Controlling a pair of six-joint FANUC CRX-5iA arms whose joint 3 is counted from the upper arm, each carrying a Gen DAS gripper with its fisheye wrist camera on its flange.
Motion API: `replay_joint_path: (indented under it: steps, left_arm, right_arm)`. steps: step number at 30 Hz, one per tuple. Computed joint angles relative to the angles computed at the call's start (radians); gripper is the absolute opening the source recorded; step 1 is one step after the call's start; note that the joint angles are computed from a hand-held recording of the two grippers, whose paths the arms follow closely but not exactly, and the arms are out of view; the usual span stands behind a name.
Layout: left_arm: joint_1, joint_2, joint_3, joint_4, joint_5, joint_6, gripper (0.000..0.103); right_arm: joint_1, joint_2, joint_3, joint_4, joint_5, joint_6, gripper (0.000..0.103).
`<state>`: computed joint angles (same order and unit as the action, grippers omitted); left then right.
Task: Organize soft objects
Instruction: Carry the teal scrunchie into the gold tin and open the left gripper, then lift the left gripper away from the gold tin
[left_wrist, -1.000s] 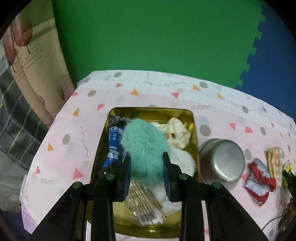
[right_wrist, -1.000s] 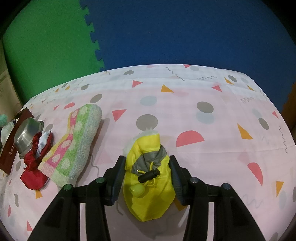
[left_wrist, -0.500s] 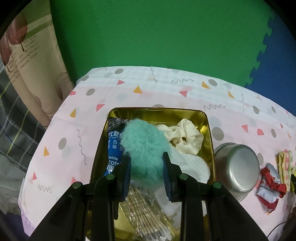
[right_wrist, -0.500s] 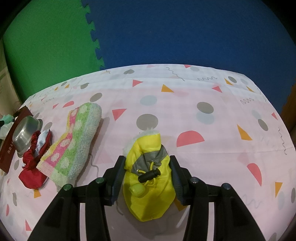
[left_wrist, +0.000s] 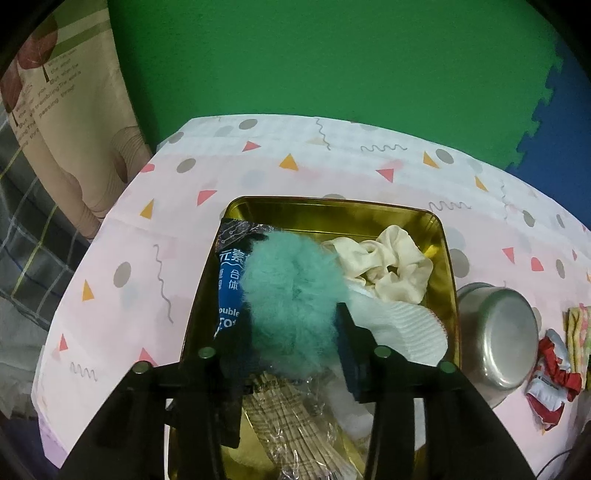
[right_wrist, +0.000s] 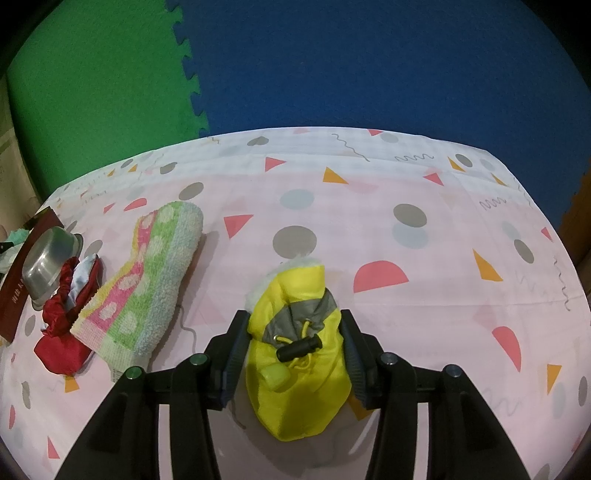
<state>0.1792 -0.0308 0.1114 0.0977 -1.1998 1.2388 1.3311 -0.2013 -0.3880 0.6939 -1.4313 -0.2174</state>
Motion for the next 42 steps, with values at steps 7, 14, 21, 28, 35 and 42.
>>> replay_joint_path:
  steps: [7, 14, 21, 28, 35, 42]
  left_arm:
    - [0.011, -0.040, -0.022, 0.010, 0.007, -0.026, 0.054]
    - [0.034, -0.146, -0.111, 0.049, 0.046, -0.085, 0.064]
    - [0.087, -0.259, -0.214, 0.124, 0.059, -0.112, 0.069]
    - [0.102, -0.358, -0.303, 0.094, 0.103, -0.079, 0.072]
    - [0.119, -0.400, -0.353, 0.072, 0.116, -0.068, 0.073]
    - [0.213, -0.460, -0.412, 0.102, 0.144, -0.081, 0.076]
  right_arm:
    - [-0.002, 0.011, 0.013, -0.005, -0.010, 0.014, 0.051]
    - [-0.002, 0.012, 0.013, -0.006, -0.012, 0.014, 0.051]
    - [-0.005, 0.026, 0.026, -0.011, -0.023, 0.029, 0.051]
    - [-0.006, 0.045, 0.045, -0.018, -0.044, 0.046, 0.051]
    - [-0.006, 0.060, 0.061, -0.024, -0.063, 0.055, 0.051]
    - [-0.003, 0.085, 0.087, -0.028, -0.098, 0.061, 0.049]
